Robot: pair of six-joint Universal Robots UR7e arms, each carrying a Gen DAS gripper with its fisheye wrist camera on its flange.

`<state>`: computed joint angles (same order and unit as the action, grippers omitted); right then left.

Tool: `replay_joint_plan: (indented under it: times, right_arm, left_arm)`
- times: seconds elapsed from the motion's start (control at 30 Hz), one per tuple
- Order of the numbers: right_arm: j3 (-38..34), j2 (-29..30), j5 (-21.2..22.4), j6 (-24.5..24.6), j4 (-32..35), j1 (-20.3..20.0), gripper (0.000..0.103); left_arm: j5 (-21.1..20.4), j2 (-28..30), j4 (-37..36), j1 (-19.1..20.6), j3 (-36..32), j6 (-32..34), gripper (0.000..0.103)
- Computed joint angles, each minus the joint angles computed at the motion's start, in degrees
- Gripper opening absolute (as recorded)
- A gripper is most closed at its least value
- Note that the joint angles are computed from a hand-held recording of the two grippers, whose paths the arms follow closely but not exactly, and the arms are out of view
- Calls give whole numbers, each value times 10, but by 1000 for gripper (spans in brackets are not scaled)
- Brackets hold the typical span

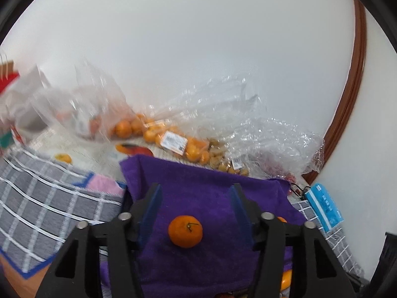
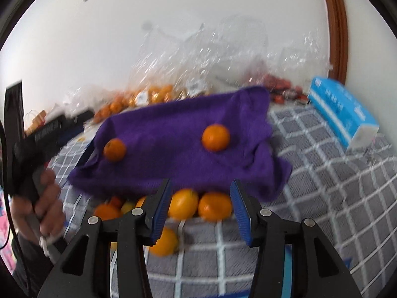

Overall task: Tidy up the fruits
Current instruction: 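Lift both open grippers away from the oranges on the towel, then grasp a large orange with the right gripper while the left grasps another large orange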

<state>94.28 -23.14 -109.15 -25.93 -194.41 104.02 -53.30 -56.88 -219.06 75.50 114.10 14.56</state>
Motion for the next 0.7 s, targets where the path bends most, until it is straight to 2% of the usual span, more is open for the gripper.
replay_joint_plan:
  times: [0.07,0.13,0.23,0.37,0.43,0.5,0.57,0.7]
  right_arm:
    - [12,-2,3,-4,7,-1,48]
    - [21,-1,5,-8,11,-1,48]
    - [27,6,10,-14,21,0,48]
    - [14,27,-22,-19,31,7,48]
    - [6,32,-35,-20,38,8,46]
    - [8,32,-28,-23,29,5,43]
    - [15,29,-23,-30,21,4,36]
    - [19,32,-28,-43,-5,7,36]
  left_arm:
    - [20,-11,5,-13,17,4,62]
    - [22,-30,37,-19,37,-2,62]
    - [49,-52,86,-30,65,-3,62]
    - [70,-69,89,-38,105,-7,62]
    - [65,-76,93,-34,126,-17,62]
    - [73,-75,106,-30,136,-31,62]
    - [84,-73,127,-26,141,-42,62]
    - [116,-56,133,-24,146,-45,61]
